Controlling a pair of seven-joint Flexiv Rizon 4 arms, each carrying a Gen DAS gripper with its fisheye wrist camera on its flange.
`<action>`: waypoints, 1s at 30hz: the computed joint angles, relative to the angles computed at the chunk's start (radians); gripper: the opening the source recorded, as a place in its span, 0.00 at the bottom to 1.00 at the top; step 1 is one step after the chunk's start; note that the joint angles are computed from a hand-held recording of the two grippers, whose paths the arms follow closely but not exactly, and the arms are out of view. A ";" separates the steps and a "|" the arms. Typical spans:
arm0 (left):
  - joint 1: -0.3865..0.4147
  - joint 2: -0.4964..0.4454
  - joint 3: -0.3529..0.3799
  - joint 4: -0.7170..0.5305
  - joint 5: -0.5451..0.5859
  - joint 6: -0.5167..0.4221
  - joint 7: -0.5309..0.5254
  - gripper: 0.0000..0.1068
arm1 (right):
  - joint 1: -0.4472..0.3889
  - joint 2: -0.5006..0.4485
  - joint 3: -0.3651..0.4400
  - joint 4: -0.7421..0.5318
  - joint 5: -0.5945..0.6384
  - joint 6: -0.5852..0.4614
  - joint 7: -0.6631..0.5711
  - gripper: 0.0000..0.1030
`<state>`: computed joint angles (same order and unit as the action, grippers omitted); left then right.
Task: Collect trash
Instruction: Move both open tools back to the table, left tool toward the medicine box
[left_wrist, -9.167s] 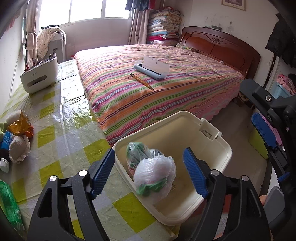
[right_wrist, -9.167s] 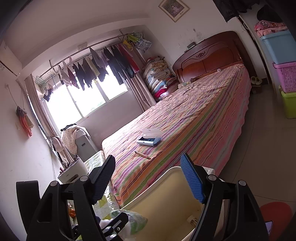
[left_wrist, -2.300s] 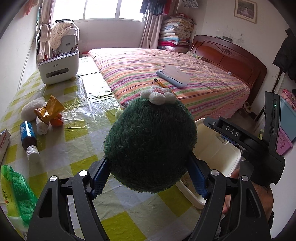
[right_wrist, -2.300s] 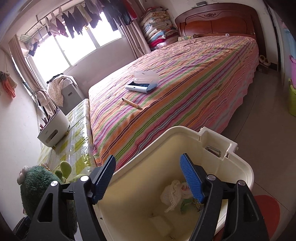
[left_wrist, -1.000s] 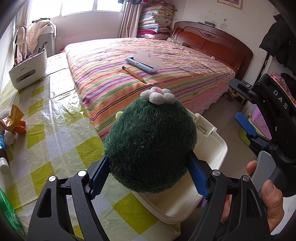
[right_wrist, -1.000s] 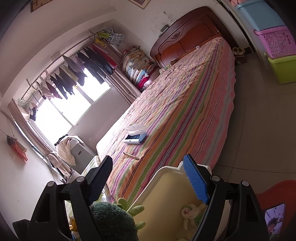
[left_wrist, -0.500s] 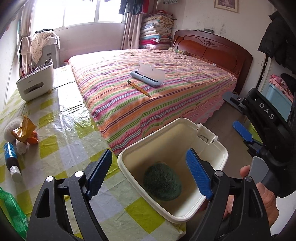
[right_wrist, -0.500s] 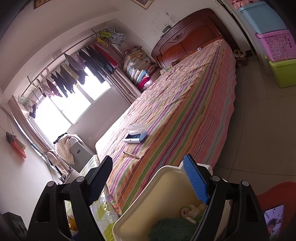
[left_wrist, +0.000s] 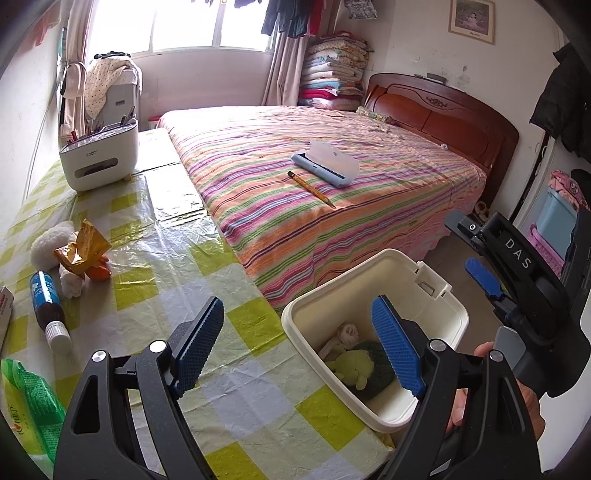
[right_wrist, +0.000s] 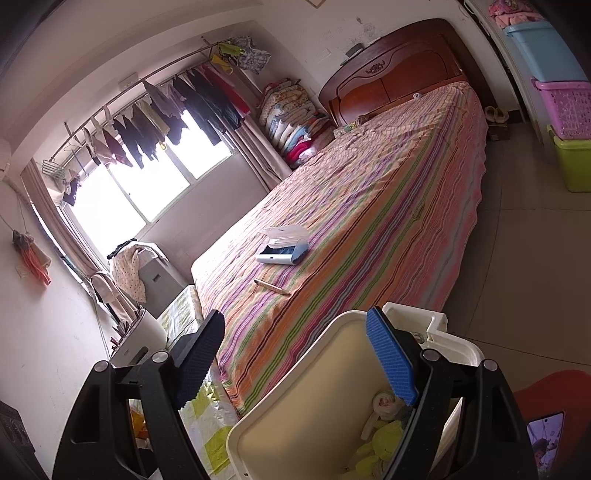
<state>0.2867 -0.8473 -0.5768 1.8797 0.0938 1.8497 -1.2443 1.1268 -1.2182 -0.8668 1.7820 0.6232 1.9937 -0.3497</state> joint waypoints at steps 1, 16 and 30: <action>0.008 0.002 -0.001 0.005 0.003 0.004 0.000 0.76 | -0.001 0.001 0.001 -0.003 -0.006 -0.003 -0.003 0.75; 0.101 0.097 0.077 0.063 0.006 0.042 -0.044 0.77 | 0.006 0.004 0.002 -0.044 -0.108 -0.052 -0.015 0.75; -0.067 0.162 0.498 -0.046 -0.168 -0.109 0.056 0.77 | -0.005 0.010 0.024 -0.074 -0.151 -0.054 -0.032 0.75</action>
<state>0.2201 -0.6857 -0.0792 1.8334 -0.0746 1.7411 -1.1883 1.1220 -1.2082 -0.8429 1.7084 0.4724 1.9393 -0.3816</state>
